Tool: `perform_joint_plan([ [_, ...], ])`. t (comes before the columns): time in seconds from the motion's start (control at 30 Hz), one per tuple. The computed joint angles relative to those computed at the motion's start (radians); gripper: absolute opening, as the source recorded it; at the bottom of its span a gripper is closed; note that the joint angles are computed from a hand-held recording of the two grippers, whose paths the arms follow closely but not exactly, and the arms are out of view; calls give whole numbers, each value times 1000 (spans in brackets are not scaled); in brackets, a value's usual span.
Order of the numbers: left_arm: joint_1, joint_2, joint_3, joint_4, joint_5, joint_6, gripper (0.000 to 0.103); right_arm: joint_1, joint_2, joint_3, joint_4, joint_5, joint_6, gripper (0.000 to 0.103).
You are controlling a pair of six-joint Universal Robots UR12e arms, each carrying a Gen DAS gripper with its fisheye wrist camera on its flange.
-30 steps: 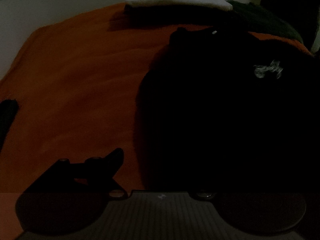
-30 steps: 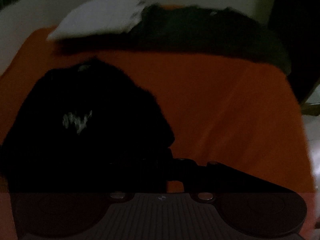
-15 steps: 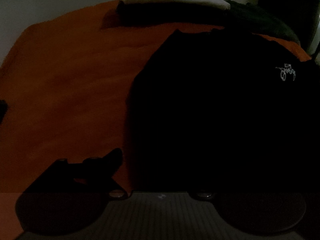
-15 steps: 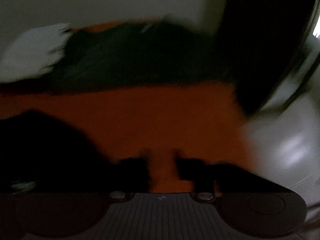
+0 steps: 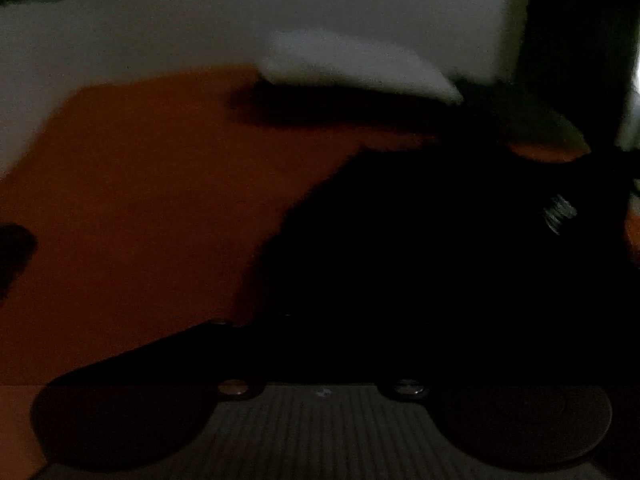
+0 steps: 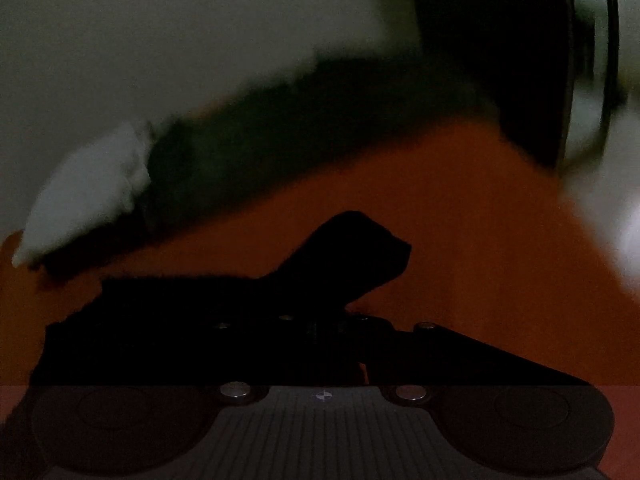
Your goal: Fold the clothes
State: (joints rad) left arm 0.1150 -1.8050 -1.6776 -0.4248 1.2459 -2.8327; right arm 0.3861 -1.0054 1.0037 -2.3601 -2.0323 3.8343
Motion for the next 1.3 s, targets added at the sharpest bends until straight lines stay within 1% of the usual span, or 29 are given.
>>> perform_joint_plan([
  [0.07, 8, 7, 6, 50, 38, 3, 9, 10, 14, -57, -39, -67, -131, 5],
  [0.17, 9, 16, 20, 150, 93, 17, 6, 15, 41, -160, -56, -110, -293, 5],
  [0.2, 10, 16, 32, 175, 105, 13, 6, 16, 51, -190, -60, -121, -337, 5],
  [0.27, 12, 6, 80, 191, 123, -1, 6, 22, 76, -262, -54, -141, -404, 5],
  [0.33, 10, -12, 139, 196, 146, -9, 6, 20, 103, -332, -31, -146, -426, 5],
  [0.4, -7, -51, 220, 176, 210, -11, 7, 12, 139, -407, 2, -146, -413, 5],
  [0.43, -18, -74, 266, 142, 247, -13, 11, 8, 160, -441, 14, -141, -389, 5],
  [0.47, -30, -98, 317, 76, 285, -19, 19, 4, 183, -478, 26, -136, -366, 5],
  [0.5, -42, -120, 363, 9, 319, -23, 26, 0, 210, -524, 65, -130, -335, 14],
  [0.53, -54, -134, 387, -30, 349, -10, 50, -4, 241, -582, 145, -116, -292, 24],
  [0.57, -67, -142, 390, -31, 380, 22, 66, -9, 269, -635, 233, -93, -245, 51],
  [0.6, -77, -143, 382, -20, 401, 56, 68, -11, 286, -661, 280, -73, -208, 64],
  [0.63, -79, -131, 355, 1, 394, 84, 68, -10, 283, -645, 284, -61, -180, 66],
  [0.67, -76, -114, 325, 5, 365, 98, 70, -8, 259, -586, 247, -50, -163, 69],
  [0.7, -70, -95, 295, -1, 330, 107, 71, -7, 226, -513, 200, -29, -150, 72],
  [0.8, -45, -15, 185, -49, 225, 131, 74, 1, 126, -328, 158, 42, -100, 74],
  [0.87, -27, 43, 112, -107, 149, 153, 75, 11, 47, -179, 107, 115, -81, 74],
  [0.9, -18, 73, 75, -141, 114, 152, 75, 18, 5, -105, 87, 153, -70, 74],
  [0.93, -8, 101, 42, -181, 83, 146, 77, 28, -30, -46, 83, 186, -52, 74],
  [0.97, -2, 126, 13, -221, 64, 139, 77, 40, -49, -5, 86, 210, -30, 74],
  [1.03, -11, 165, -41, -270, 69, 150, 77, 69, -76, 55, 98, 256, -8, 74],
  [1.1, -27, 203, -93, -291, 99, 179, 77, 107, -86, 80, 111, 269, -18, 74],
  [1.2, -57, 258, -156, -317, 133, 220, 77, 171, -77, 85, 129, 230, -58, 74],
  [1.27, -78, 289, -190, -327, 159, 256, 78, 204, -55, 68, 145, 209, -95, 72],
  [1.3, -91, 298, -204, -317, 183, 273, 78, 217, -39, 53, 160, 197, -123, 71],
])
